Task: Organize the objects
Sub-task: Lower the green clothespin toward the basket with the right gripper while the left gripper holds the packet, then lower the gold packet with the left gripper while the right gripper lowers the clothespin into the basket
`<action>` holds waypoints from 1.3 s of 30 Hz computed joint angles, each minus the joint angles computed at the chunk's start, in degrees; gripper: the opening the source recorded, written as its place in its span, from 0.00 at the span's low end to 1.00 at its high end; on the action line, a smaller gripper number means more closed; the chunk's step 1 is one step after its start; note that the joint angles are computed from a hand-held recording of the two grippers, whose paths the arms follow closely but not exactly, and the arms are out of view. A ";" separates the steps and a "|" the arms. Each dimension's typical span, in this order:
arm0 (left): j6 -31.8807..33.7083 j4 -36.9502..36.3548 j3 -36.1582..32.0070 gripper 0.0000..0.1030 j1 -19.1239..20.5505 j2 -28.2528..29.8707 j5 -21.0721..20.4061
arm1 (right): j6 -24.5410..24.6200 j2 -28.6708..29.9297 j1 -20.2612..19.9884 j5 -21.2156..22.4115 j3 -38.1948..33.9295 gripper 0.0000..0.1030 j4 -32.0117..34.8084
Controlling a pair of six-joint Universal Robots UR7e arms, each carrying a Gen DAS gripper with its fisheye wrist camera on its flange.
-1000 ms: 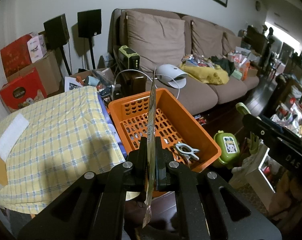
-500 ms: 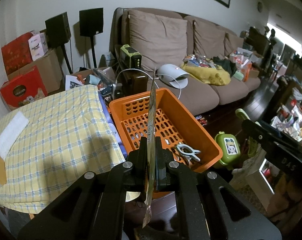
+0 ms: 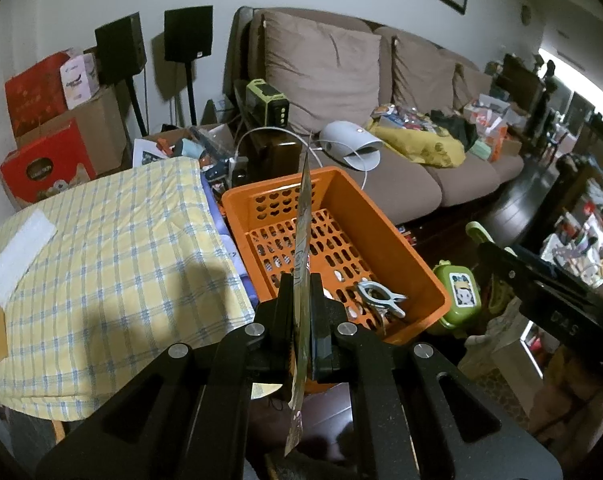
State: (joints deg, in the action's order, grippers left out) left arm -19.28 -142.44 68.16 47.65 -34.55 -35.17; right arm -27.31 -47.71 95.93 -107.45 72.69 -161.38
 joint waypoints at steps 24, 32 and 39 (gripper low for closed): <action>-4.08 1.97 1.90 0.06 1.85 -0.86 2.23 | -3.57 6.82 -1.77 -4.97 -0.83 0.67 -12.95; -3.76 1.90 2.09 0.06 2.25 -0.03 1.31 | -5.97 9.70 -2.45 -4.47 0.74 0.67 -23.46; -2.36 1.09 2.02 0.06 2.41 0.50 1.14 | -6.90 9.23 -2.64 -2.25 2.04 0.67 -26.83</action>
State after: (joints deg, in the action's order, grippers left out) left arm -21.64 -141.35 70.18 50.06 -34.05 -34.03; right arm -34.21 -38.48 93.29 -109.70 74.73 -188.22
